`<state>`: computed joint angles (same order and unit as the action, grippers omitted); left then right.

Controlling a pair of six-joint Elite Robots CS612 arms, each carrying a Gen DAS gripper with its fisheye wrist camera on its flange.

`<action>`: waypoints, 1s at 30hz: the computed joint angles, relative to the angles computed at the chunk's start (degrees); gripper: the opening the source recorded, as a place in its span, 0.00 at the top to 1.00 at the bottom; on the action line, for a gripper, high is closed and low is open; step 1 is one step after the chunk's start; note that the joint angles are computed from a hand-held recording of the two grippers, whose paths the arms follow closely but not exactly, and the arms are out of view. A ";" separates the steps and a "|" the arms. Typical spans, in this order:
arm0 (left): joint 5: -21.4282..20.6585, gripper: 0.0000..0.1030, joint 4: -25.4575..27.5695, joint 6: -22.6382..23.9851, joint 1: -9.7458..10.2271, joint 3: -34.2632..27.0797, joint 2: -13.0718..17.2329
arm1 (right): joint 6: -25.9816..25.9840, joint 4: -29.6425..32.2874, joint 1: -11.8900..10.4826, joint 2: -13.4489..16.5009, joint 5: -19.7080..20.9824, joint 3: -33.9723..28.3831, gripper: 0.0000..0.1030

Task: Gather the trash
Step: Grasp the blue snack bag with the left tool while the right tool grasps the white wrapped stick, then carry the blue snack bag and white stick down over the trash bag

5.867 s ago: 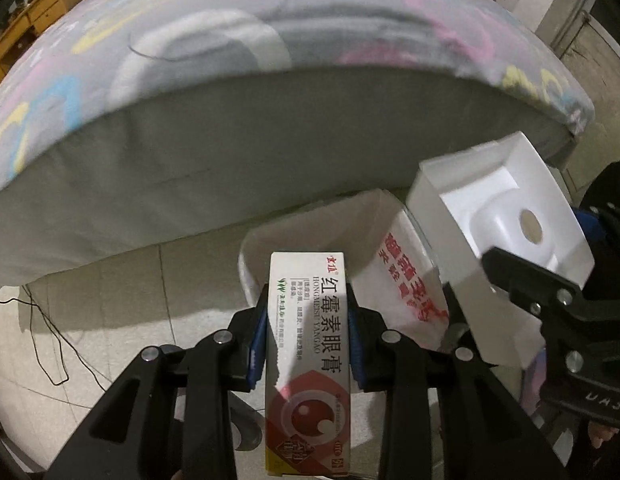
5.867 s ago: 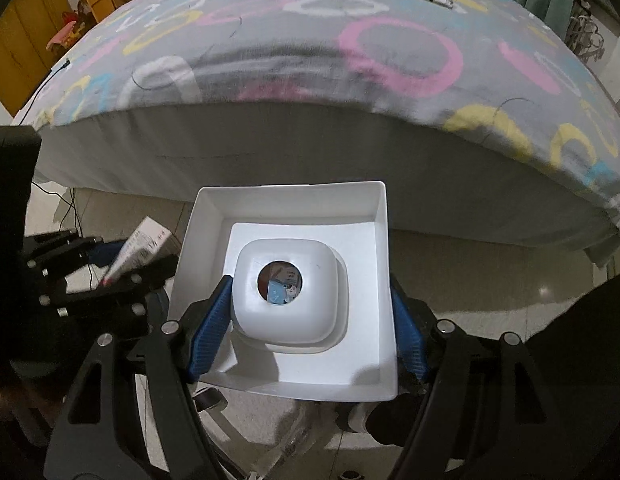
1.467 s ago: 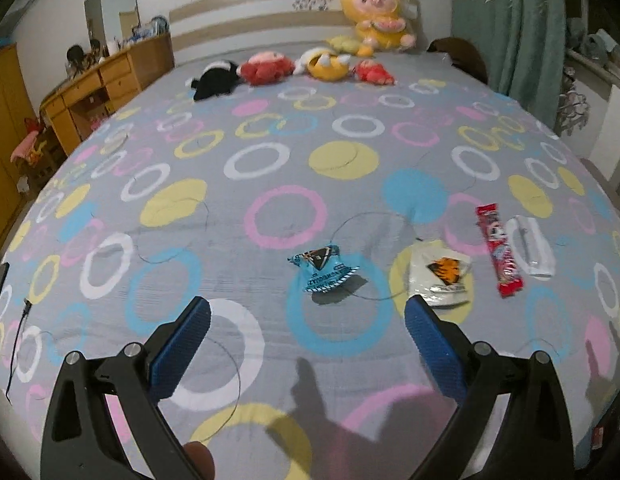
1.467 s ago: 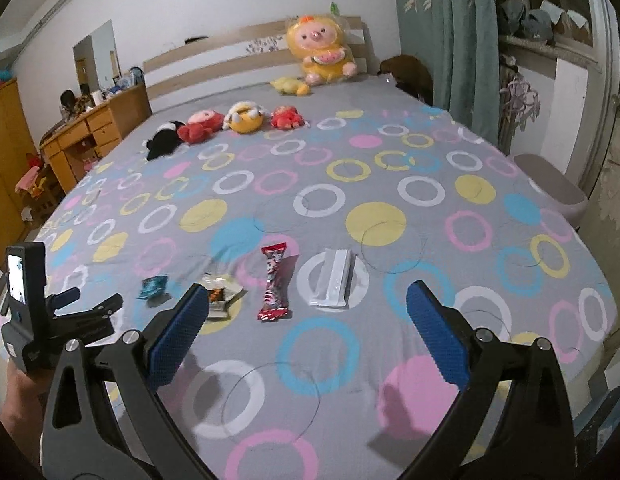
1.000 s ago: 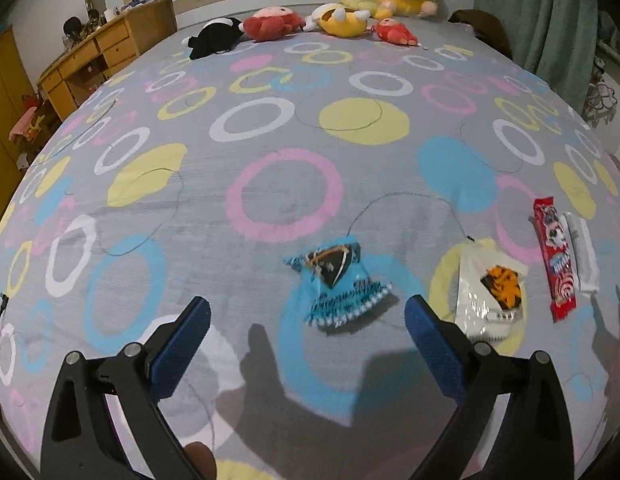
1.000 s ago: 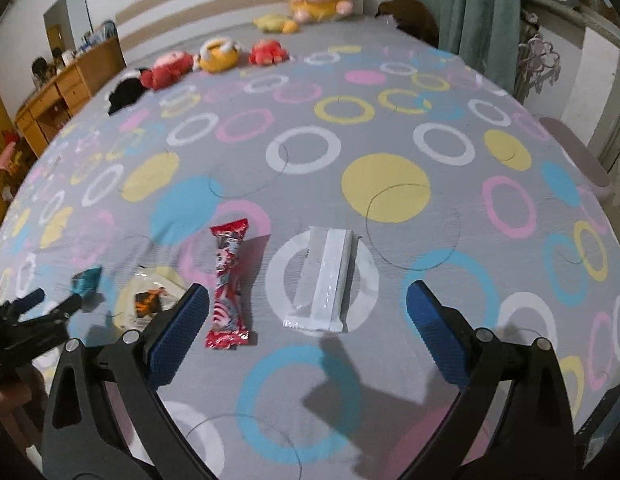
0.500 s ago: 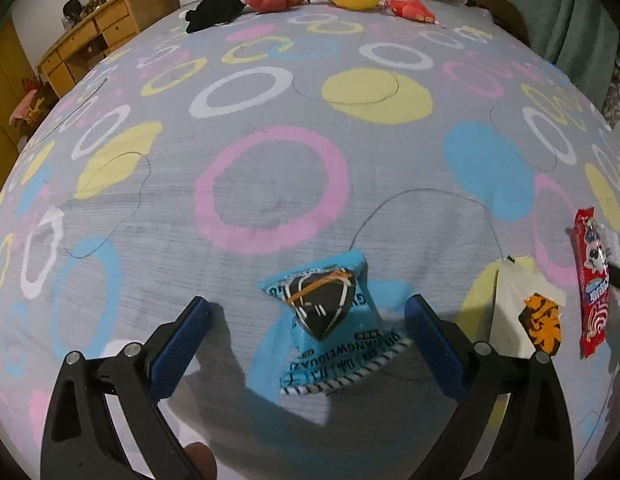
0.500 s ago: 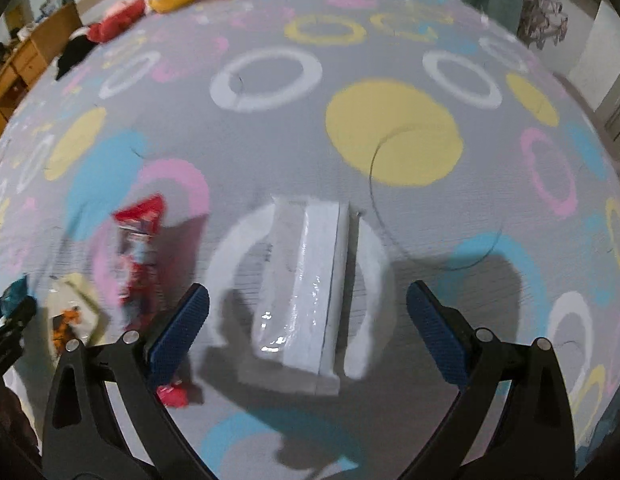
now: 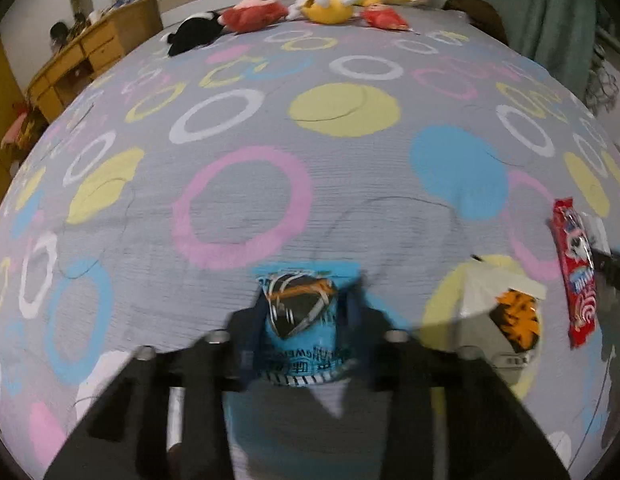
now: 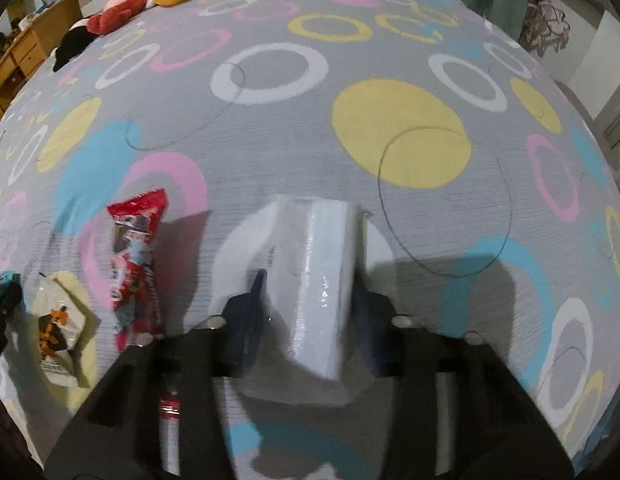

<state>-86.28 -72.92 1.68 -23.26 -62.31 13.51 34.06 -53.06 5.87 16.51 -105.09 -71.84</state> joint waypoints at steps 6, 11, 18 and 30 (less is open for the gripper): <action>-1.50 0.72 -0.58 -0.90 0.21 -1.44 0.52 | -0.82 -0.21 -0.06 0.06 0.00 -0.34 0.64; -2.96 0.72 -0.73 -0.50 0.49 -2.67 0.59 | -1.00 -0.26 0.26 0.45 0.27 -2.13 0.64; -3.79 0.72 -0.44 0.75 0.55 -4.78 0.79 | -0.49 -0.81 1.01 0.83 -1.17 -4.71 0.64; -5.33 0.72 2.29 3.23 0.80 -11.18 2.01 | -2.19 -1.10 3.63 0.67 -3.23 -10.77 0.64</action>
